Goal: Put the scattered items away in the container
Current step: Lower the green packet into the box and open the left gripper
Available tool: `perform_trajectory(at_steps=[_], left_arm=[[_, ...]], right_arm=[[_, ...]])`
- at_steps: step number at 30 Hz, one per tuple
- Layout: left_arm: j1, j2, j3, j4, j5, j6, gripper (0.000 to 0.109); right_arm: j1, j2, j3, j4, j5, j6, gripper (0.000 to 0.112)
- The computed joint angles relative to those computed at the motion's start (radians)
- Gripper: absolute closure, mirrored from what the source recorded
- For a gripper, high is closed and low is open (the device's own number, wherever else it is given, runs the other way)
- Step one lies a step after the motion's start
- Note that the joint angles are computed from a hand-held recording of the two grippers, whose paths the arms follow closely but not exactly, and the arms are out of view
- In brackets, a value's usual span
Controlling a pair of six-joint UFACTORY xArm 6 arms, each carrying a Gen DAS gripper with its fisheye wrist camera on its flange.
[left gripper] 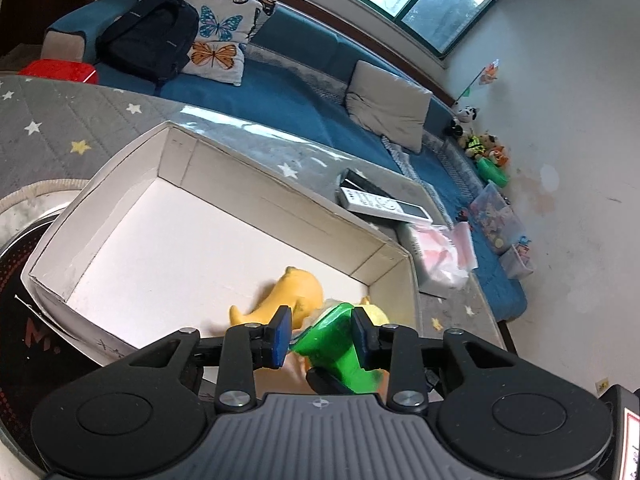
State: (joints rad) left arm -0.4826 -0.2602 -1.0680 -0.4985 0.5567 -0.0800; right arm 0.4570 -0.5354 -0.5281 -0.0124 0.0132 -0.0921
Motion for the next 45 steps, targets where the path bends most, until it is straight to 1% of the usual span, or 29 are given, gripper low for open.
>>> perform_trajectory(at_steps=[1, 4, 6, 9, 11, 13, 17, 20, 23, 25, 28, 30, 34, 35, 38, 40, 43, 45], left_arm=[[-0.002, -0.002, 0.004, 0.001, -0.006, 0.003, 0.074], [-0.006, -0.005, 0.008, 0.031, -0.014, -0.021, 0.074], [-0.006, -0.008, 0.010, 0.046, -0.014, -0.035, 0.074], [-0.002, -0.014, 0.017, 0.039, -0.015, -0.034, 0.074], [0.000, -0.015, 0.017, 0.035, -0.011, -0.035, 0.074], [0.000, -0.018, 0.021, 0.035, -0.017, -0.036, 0.074], [0.002, -0.027, 0.029, 0.038, -0.017, -0.042, 0.074], [0.001, -0.040, 0.041, 0.056, -0.018, -0.054, 0.074], [0.002, -0.054, 0.053, 0.062, -0.015, -0.067, 0.074], [0.002, -0.071, 0.065, 0.066, -0.016, -0.067, 0.074], [0.002, -0.093, 0.080, 0.080, -0.015, -0.078, 0.074], [0.002, -0.107, 0.088, 0.087, -0.014, -0.083, 0.074], [0.003, -0.122, 0.098, 0.094, -0.009, -0.088, 0.074], [0.003, -0.123, 0.099, 0.102, -0.006, -0.096, 0.074], [0.002, -0.131, 0.107, 0.100, -0.004, -0.098, 0.074], [0.003, -0.138, 0.116, 0.094, -0.005, -0.095, 0.074], [0.002, -0.140, 0.121, 0.090, -0.004, -0.096, 0.074], [0.000, -0.144, 0.124, 0.093, -0.003, -0.103, 0.074]], right_arm=[[-0.001, 0.005, -0.001, -0.002, -0.002, 0.000, 0.077], [-0.027, 0.021, -0.004, -0.150, -0.025, 0.115, 0.077], [-0.033, 0.032, -0.012, -0.206, -0.026, 0.148, 0.077], [-0.054, 0.047, -0.028, -0.338, -0.023, 0.250, 0.077], [-0.061, 0.052, -0.033, -0.362, -0.021, 0.276, 0.077], [-0.071, 0.054, -0.038, -0.417, -0.016, 0.330, 0.077], [-0.054, 0.050, -0.030, -0.312, -0.013, 0.232, 0.075], [-0.050, 0.043, -0.025, -0.297, -0.013, 0.210, 0.072], [-0.067, 0.040, -0.029, -0.416, -0.013, 0.314, 0.072], [-0.068, 0.034, -0.029, -0.433, -0.008, 0.333, 0.072], [-0.069, 0.020, -0.024, -0.435, 0.000, 0.322, 0.072], [-0.069, 0.014, -0.027, -0.454, 0.025, 0.331, 0.072], [-0.083, 0.010, -0.030, -0.542, 0.039, 0.399, 0.071], [-0.083, 0.011, -0.030, -0.536, 0.040, 0.396, 0.071], [-0.069, -0.004, -0.019, -0.468, 0.049, 0.345, 0.064], [-0.068, -0.028, 0.002, -0.466, 0.040, 0.347, 0.064], [-0.078, -0.049, 0.016, -0.537, 0.040, 0.405, 0.064], [-0.098, -0.041, 0.005, -0.650, 0.036, 0.525, 0.065]])
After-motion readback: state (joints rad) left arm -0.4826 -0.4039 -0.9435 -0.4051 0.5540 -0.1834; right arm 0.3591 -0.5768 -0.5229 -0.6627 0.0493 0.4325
